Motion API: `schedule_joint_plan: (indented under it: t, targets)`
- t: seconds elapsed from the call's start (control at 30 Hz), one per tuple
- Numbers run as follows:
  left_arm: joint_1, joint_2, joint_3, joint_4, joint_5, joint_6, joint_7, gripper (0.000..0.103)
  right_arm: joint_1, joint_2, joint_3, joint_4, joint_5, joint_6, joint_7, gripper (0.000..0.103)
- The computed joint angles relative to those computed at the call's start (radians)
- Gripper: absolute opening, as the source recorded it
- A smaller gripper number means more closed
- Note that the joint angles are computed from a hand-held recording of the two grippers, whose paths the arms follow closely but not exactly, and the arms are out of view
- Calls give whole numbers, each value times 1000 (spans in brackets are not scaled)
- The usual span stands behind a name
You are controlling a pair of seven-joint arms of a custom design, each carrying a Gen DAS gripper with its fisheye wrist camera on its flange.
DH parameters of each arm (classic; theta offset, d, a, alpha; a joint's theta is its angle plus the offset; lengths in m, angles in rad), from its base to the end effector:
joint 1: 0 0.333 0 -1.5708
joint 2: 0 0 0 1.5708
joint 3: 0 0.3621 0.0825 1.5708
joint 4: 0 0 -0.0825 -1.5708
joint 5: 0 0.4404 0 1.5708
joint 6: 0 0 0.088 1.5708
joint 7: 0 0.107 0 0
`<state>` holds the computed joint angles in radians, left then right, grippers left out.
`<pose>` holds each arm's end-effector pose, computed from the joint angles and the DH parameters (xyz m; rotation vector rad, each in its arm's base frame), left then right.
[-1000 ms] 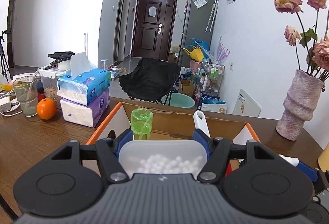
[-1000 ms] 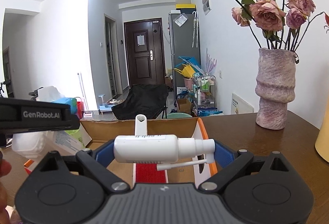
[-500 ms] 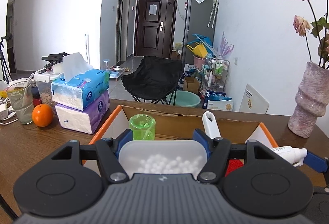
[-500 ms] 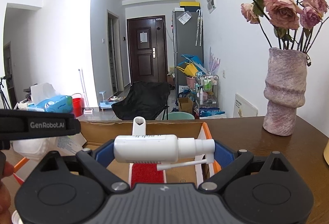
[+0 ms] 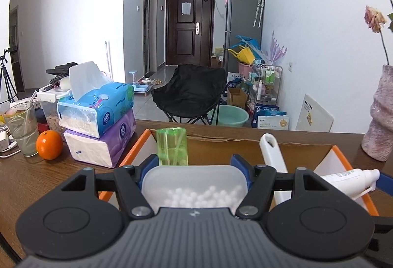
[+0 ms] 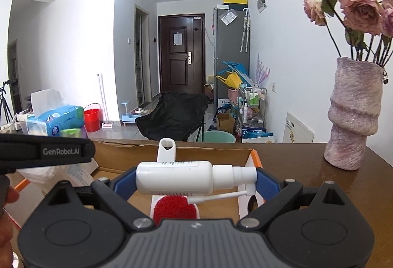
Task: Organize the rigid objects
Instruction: 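Lower both held items into the red box and open both grippers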
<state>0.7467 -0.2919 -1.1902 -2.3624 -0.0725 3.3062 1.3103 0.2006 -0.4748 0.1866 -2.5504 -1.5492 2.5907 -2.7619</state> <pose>0.5037 -0.2748 0.5081 -1.3934 1.7896 -1.0855 0.4130 0.1926 0.4806 -1.2681 1.7494 -1.1397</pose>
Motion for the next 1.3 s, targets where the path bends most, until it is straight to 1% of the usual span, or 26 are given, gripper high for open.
schedule_joint_plan:
  t: [0.07,0.17,0.27,0.3,0.5,0.53,0.6,0.67,0.7,0.8,0.97,1.1,1.2,1.3]
  targets:
    - [26,2,-22,6,4,-4,-2,67,-2,9,-4,5,-5,7,-2,98]
    - [40,-1,-31,8,9,-11,-12,67,-1,16,-7,7,-2,12,-10,97]
    - [33,7,-21,9,21,-14,-16,67,1,19,-4,8,7,6,-16,98]
    - [22,12,-11,8,25,-15,-14,67,2,20,-4,8,12,5,-20,98]
    - [-3,22,16,8,43,-32,-10,68,2,25,-15,10,34,37,-49,98]
    - [-1,17,18,7,46,-35,-15,71,1,26,-18,10,48,45,-60,98]
    - [10,-7,14,0,47,-36,-36,91,-3,28,-15,11,69,46,-75,98]
    - [25,-33,8,-8,48,-21,-51,103,-7,25,-2,11,78,28,-78,103]
    - [26,-42,9,-12,46,-12,-53,103,-9,21,4,9,75,21,-69,103]
    - [14,-48,24,-13,44,-31,-50,103,-11,15,4,7,77,26,-65,103]
    - [16,-49,29,-13,57,-35,-60,103,-13,10,9,5,82,21,-62,103]
    - [4,-60,43,-20,58,-35,-68,103,-14,0,13,1,87,14,-58,103]
    - [-17,-74,65,-30,56,-32,-74,103,-16,-10,14,-4,91,12,-61,103]
    - [-63,-91,106,-50,48,-27,-71,103,-12,-29,23,-16,103,-1,-67,103]
